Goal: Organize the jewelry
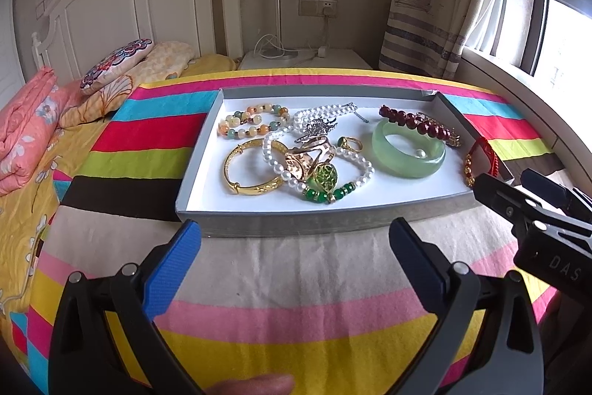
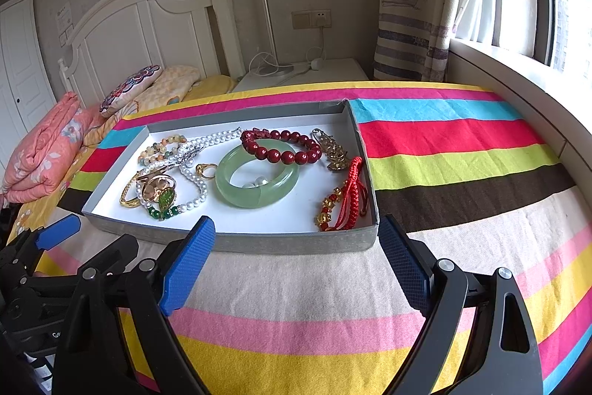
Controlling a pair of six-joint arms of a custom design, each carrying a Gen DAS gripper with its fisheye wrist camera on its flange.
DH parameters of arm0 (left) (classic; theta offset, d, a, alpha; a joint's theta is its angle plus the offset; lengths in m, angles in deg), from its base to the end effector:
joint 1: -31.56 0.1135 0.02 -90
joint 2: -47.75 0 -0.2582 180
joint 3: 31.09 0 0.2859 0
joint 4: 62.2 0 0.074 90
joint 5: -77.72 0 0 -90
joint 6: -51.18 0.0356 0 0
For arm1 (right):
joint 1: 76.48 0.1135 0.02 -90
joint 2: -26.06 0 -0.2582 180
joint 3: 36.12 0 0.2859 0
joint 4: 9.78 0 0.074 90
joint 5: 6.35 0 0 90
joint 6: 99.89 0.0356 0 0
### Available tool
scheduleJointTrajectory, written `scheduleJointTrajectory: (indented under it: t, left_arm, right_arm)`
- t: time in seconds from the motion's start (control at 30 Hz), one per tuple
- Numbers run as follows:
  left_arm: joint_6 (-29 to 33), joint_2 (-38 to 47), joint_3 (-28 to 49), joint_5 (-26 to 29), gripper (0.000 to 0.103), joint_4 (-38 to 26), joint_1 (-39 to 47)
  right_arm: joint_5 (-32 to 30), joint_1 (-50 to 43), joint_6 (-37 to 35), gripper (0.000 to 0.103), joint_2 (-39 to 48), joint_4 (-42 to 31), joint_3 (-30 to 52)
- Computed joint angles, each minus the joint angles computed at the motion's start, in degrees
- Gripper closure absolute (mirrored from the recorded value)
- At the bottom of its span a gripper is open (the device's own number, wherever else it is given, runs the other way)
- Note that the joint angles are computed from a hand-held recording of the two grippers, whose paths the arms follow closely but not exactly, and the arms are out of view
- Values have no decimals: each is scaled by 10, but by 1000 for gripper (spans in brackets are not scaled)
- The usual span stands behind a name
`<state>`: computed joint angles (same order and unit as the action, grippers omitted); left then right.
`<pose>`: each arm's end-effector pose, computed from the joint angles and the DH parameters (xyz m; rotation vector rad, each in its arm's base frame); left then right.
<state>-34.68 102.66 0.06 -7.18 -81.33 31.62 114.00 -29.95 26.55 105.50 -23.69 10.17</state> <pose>0.2134 -0.0029 0.1351 0.1274 2.3131 -0.0661 0.2080 0.1933 0.1343 0.0411 2.2574 0.1288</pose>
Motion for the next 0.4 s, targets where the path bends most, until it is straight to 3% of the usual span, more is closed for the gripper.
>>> scheduleJointTrajectory:
  t: [0.17,0.27,0.4]
  left_arm:
    - [-3,15,4,49,2,2,37]
    - [-2,36,21,49,2,-27,37]
    - [-2,4,6,-52,2,-48,-16]
  right_arm:
    - [-5,0,0,17,8,1,3]
    - [-13,-5,-2,17,20,-4,13]
    - [-27,-8,-6,17,18,-7,12]
